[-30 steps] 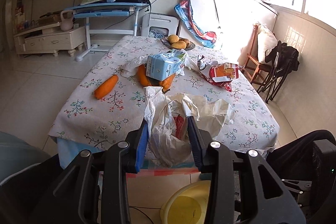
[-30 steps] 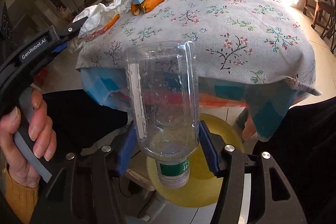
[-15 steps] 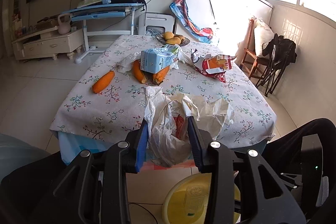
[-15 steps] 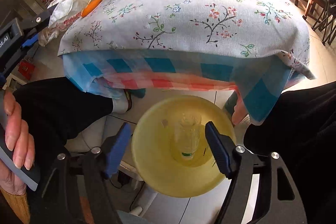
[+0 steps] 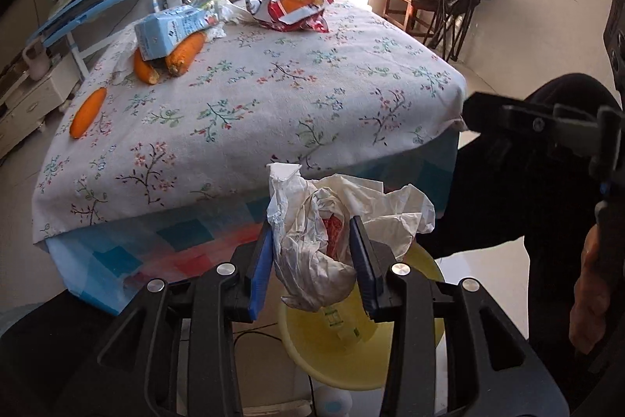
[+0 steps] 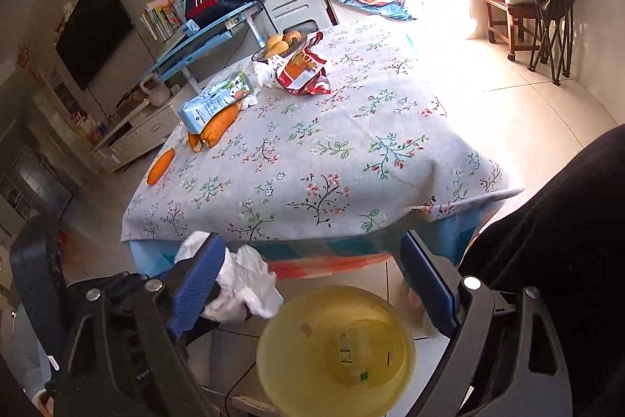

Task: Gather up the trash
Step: 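Carry the bottle and bag to the yellow basin and release both, then return to the table and grasp the blue milk carton with the right gripper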

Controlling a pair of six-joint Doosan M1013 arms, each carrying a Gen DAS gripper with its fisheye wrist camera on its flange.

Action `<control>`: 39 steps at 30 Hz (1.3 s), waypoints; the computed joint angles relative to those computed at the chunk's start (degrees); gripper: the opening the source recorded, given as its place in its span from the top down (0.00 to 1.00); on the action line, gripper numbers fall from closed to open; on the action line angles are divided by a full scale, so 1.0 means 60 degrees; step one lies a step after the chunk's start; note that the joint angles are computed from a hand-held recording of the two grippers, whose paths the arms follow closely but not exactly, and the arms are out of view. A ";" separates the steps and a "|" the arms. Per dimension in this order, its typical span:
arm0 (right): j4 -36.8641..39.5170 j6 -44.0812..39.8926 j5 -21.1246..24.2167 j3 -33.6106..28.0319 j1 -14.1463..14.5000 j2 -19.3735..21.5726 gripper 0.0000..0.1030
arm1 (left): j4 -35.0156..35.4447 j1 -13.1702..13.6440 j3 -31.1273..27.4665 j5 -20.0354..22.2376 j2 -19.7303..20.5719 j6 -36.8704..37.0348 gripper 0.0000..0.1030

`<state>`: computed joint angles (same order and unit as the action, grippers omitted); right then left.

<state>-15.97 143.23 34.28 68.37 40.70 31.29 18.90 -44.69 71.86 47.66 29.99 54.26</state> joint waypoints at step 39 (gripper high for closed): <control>0.0256 -0.1427 0.0095 -0.0657 0.0188 0.0401 0.11 | 0.5517 0.0571 -0.0267 0.1868 -0.0272 -0.6035 0.07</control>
<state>-14.43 134.67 34.84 64.43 41.83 33.70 52.00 -41.26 70.26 58.86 28.35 18.05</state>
